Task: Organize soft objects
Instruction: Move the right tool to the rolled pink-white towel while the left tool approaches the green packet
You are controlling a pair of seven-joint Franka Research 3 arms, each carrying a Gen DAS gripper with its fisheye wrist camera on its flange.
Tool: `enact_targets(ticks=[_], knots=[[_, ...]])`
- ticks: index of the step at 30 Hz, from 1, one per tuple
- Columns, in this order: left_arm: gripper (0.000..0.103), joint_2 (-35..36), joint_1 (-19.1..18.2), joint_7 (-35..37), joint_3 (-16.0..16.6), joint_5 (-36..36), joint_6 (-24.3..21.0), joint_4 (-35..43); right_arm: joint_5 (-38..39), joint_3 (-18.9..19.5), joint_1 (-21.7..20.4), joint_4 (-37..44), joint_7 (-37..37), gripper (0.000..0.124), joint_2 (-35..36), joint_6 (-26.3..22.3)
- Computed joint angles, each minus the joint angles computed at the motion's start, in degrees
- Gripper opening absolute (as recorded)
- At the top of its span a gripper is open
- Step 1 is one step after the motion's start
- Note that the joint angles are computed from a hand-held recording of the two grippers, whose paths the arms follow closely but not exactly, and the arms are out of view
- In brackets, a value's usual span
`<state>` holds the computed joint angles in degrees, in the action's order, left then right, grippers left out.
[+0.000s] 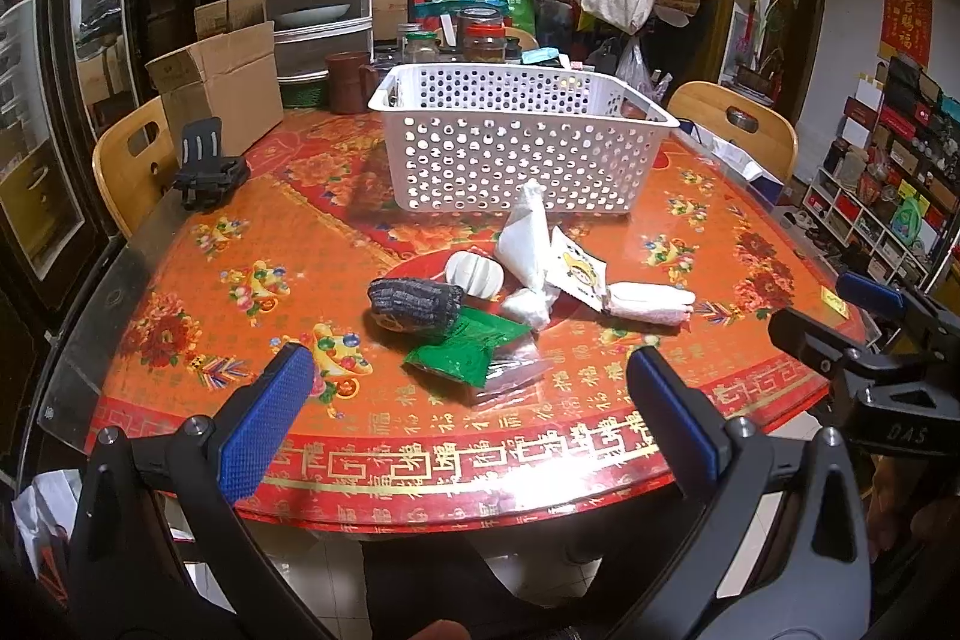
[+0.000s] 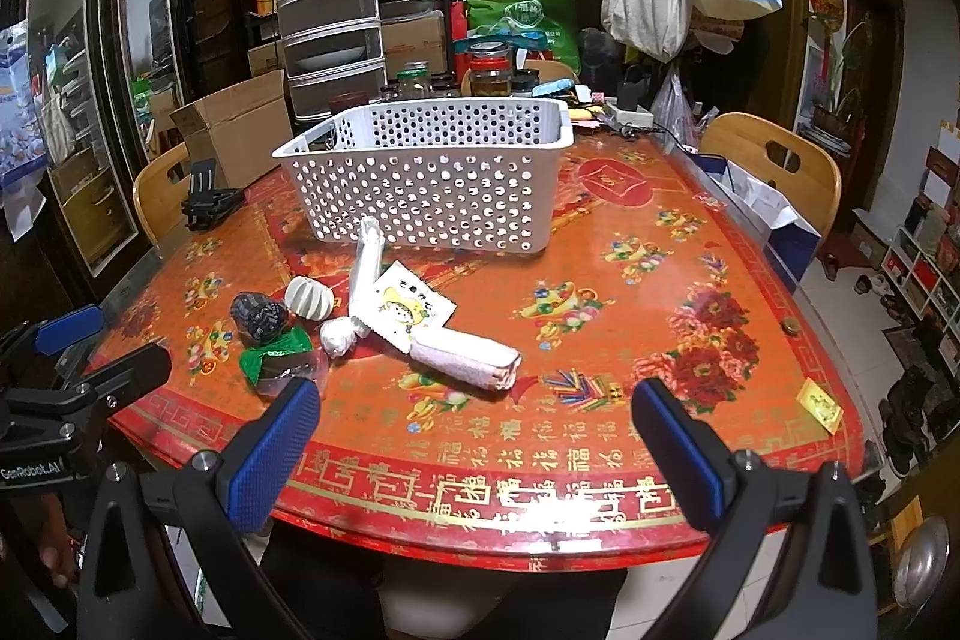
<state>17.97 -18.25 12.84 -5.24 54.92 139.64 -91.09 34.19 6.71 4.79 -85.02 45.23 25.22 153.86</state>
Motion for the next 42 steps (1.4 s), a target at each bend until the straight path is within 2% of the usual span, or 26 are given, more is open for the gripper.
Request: enact_targets(ticks=[3, 7, 9, 10, 13, 17, 20, 25, 37, 42], knots=[[0.103, 0.26, -1.24, -3.67, 1.16, 5.19, -1.01, -0.16, 1.8, 1.2, -1.06, 1.62, -1.61, 0.103, 1.56, -0.96], [0.103, 1.03, -0.9, -8.46, 1.94, 9.44, -0.42, -0.41, 12.16, 6.33, -4.94, 2.16, -11.61, 0.103, 3.09, 1.16], [0.103, 1.99, 0.01, -7.85, 1.72, 7.86, -0.83, 0.04, 17.52, 8.33, -5.96, 2.33, -17.5, 0.103, 4.31, 4.18], [0.103, 2.66, 0.85, -6.56, 1.46, 6.2, 0.08, 0.31, 18.08, 8.1, -5.6, 3.05, -18.32, 0.103, 5.08, 4.55], [0.103, 4.17, 2.21, -5.6, 1.75, 2.69, 2.23, 0.34, 12.96, 4.37, -3.1, 7.34, -12.76, 0.103, 8.36, -0.4], [0.103, 6.53, 3.09, -2.14, 2.19, -0.38, 5.39, 0.96, 6.37, 1.27, -1.12, 13.09, -3.62, 0.103, 12.91, -4.37], [0.103, 9.16, 3.34, 1.57, 2.19, -3.42, 7.43, 2.88, 3.57, 1.29, -1.01, 15.14, -1.26, 0.103, 15.04, -4.5], [0.103, 13.35, 2.65, 6.49, 3.25, -7.86, 9.05, 7.16, -0.09, 1.9, -1.32, 20.94, 1.98, 0.103, 18.99, -9.44], [0.103, 16.04, 3.0, 10.29, 5.35, -14.07, 11.45, 9.48, -3.98, 2.57, -0.38, 33.34, 4.97, 0.097, 26.71, -16.46], [0.095, 16.86, 3.48, 11.86, 5.49, -15.72, 12.91, 9.85, -6.51, 1.93, 0.68, 41.59, 7.38, 0.094, 31.61, -19.95]])
